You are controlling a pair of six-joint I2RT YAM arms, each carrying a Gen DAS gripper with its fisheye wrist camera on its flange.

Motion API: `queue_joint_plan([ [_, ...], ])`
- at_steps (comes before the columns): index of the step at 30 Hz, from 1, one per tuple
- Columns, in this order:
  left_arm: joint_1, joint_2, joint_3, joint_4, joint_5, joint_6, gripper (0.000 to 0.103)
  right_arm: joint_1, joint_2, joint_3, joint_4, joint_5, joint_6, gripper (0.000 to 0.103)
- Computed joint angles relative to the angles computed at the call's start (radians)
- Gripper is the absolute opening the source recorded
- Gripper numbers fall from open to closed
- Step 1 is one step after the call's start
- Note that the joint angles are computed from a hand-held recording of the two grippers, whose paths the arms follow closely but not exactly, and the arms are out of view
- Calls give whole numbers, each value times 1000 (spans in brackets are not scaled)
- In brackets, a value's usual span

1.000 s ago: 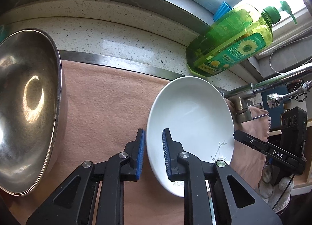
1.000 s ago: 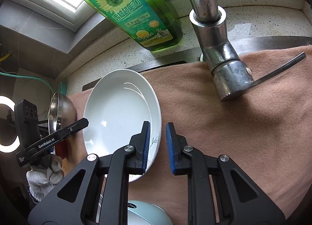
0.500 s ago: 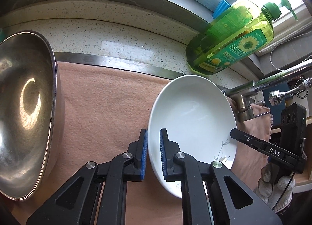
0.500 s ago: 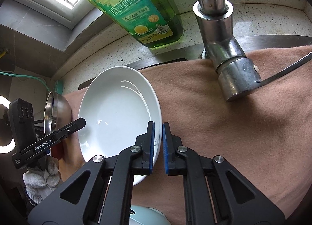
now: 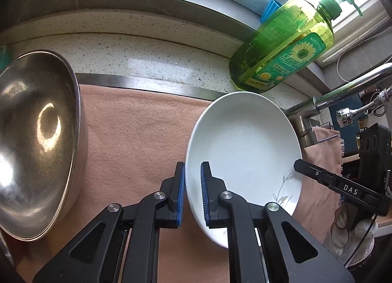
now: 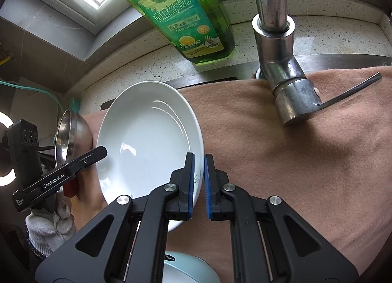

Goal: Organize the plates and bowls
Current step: 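Close both grippers together on the white oval plate rim, then carry the white oval plate over the floral plate stack and lower it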

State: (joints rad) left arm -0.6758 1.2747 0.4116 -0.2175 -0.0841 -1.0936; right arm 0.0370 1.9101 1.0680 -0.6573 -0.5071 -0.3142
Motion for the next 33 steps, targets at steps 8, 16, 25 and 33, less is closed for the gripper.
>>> queue_joint_plan([
  [8, -30, -136, -9, -101, -31, -20, 11, -3, -89, -34, -43, -18, -9, 8],
  [16, -117, -289, 3, -258, -97, -69, 11, -8, -225, -101, -94, -41, -12, 8],
  [25, -281, -439, 28, -444, -201, -189, 11, 1, -422, -208, -147, -50, 6, 8],
  [33, -492, -513, 52, -599, -304, -357, 11, 3, -582, -308, -204, -53, 11, 8],
])
